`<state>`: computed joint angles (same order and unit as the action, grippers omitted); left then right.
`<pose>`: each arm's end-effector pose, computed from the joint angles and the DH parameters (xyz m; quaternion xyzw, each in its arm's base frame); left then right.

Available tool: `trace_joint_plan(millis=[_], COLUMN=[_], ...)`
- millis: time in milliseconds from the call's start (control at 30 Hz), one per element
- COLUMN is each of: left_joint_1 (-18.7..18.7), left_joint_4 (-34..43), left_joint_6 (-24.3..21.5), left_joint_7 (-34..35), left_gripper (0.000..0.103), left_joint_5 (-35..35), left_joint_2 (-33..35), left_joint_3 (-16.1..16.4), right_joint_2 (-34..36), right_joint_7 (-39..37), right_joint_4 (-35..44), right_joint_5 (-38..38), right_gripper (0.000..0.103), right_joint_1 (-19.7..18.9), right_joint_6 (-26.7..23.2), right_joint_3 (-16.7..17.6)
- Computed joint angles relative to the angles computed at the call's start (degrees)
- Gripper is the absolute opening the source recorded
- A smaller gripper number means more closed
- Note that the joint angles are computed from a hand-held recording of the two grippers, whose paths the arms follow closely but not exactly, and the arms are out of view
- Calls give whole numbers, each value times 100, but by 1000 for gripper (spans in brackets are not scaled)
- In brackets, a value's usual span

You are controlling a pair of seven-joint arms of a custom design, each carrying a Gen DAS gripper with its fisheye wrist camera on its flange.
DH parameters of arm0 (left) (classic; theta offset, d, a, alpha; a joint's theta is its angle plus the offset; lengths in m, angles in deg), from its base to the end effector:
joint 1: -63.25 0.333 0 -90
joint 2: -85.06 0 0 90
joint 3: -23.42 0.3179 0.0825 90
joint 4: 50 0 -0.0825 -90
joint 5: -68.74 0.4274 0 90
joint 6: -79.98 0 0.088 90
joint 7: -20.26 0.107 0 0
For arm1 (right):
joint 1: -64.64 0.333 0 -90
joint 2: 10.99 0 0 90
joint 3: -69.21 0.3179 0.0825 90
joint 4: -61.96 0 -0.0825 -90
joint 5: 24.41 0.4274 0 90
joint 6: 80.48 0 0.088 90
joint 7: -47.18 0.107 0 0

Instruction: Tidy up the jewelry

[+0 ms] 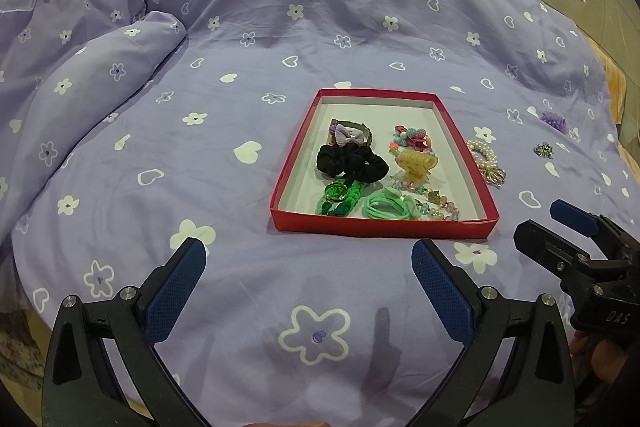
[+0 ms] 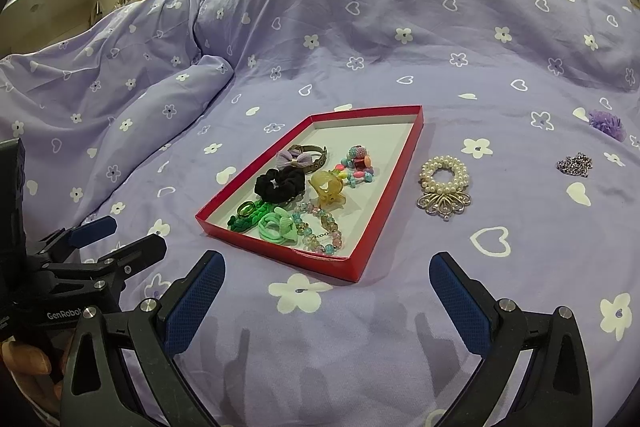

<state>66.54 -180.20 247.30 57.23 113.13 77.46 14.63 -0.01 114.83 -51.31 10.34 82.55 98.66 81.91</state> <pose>0.5657 -0.1003 0.4674 -0.6834 0.6007 -0.2741 0.3115 0.6056 0.2920 0.4556 -0.7118 0.5268 -0.1654 0.4342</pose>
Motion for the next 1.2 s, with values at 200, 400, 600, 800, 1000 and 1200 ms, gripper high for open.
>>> trace_joint_plan(millis=[200, 400, 600, 800, 1000, 1200], left_joint_1=[7, 3, 4, 16, -6, 0], left_joint_4=[-12, -15, -19, -4, -5, 2], left_joint_6=[10, 33, 30, 44, 43, 20], left_joint_7=[-25, 40, 44, 34, 87, 56], left_gripper=[103, 103, 103, 103, 103, 103], left_joint_5=[26, -32, -35, -7, -57, -26], left_joint_2=[-6, 14, 16, 44, 44, 47], left_joint_3=[-2, 20, 17, 18, 34, 22], right_joint_2=[-4, -13, -30, -32, -32, -34], right_joint_7=[-7, 21, -16, -36, -54, -94], right_joint_4=[3, -5, -11, -12, -7, -1], right_joint_5=[23, 1, 13, -2, 16, 40], right_gripper=[103, 103, 103, 103, 103, 103], right_joint_1=[-5, 25, 26, 43, 36, 24], right_joint_6=[-5, -4, -33, -31, -42, -45], right_joint_3=[8, -17, -5, -17, -10, 5])
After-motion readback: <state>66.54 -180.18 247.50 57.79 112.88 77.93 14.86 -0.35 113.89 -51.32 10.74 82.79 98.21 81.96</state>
